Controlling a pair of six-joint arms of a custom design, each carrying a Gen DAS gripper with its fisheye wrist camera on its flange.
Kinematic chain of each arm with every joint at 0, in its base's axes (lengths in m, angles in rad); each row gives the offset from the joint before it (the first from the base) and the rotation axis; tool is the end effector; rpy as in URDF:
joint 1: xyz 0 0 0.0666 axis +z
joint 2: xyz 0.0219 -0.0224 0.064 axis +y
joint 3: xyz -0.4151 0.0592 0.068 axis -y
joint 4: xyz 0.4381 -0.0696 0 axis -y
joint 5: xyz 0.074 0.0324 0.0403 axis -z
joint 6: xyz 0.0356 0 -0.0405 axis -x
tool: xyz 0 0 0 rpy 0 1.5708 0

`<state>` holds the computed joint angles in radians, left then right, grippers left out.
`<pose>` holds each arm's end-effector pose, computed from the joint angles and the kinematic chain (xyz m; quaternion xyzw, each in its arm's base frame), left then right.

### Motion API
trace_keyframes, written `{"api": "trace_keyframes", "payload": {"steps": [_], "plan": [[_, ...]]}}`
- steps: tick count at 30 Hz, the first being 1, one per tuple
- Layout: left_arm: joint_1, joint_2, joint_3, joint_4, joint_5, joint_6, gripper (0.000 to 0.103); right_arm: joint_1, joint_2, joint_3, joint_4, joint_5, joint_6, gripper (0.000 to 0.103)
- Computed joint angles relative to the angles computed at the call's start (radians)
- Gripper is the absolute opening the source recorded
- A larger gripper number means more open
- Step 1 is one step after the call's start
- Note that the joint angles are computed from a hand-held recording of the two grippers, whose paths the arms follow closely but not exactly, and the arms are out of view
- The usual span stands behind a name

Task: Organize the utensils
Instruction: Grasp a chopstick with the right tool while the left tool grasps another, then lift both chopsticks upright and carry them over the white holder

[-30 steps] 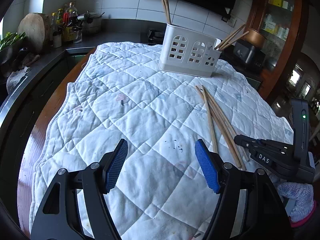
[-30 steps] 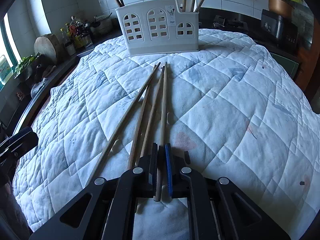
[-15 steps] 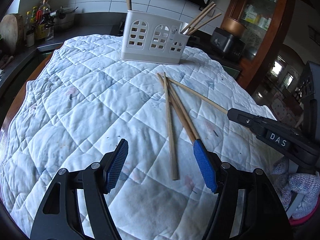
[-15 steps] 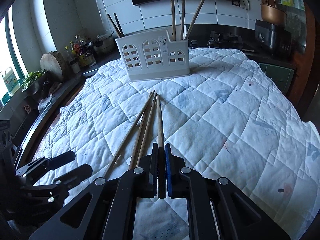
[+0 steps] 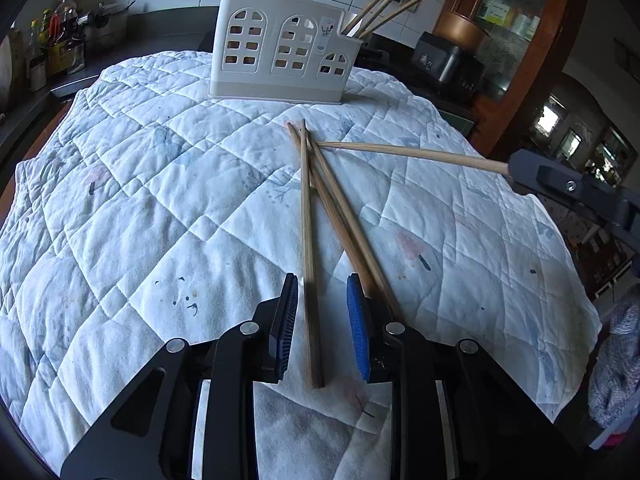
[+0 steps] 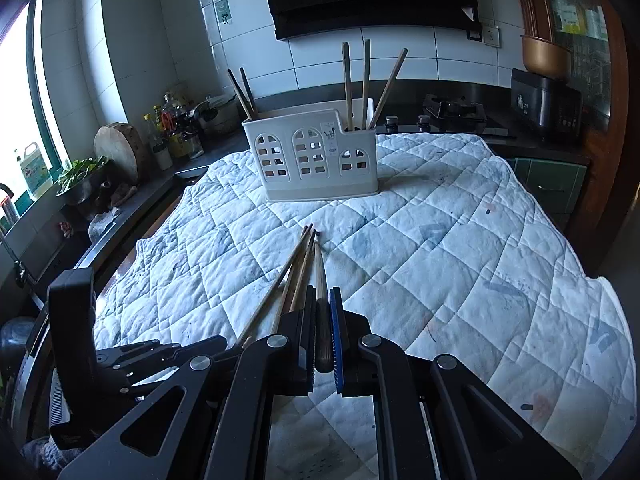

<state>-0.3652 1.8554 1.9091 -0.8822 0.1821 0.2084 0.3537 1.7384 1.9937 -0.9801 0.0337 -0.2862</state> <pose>0.6651 -0.2616 0.4530 0.1056 0.9226 -0.1834 0.3225 0.6234 0.2285 0.5664 -0.0239 0.9114 0.1145 0.3944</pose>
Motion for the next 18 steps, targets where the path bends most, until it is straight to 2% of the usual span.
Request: {"api": "trace_keyframes", "payload": {"steps": [4,9,18], "plan": [[-0.001,0.016,0.017,-0.025,-0.015,0.008,0.024,-0.001,-0.007,0.005,0.01,0.003,0.013,0.007],[-0.01,0.029,0.038,-0.052,-0.076,-0.008,0.008,-0.001,-0.006,0.026,0.014,0.003,0.028,0.007],[0.006,-0.009,0.028,0.005,-0.068,-0.016,0.006,-0.007,0.017,0.105,-0.019,-0.006,0.074,0.007]]}}
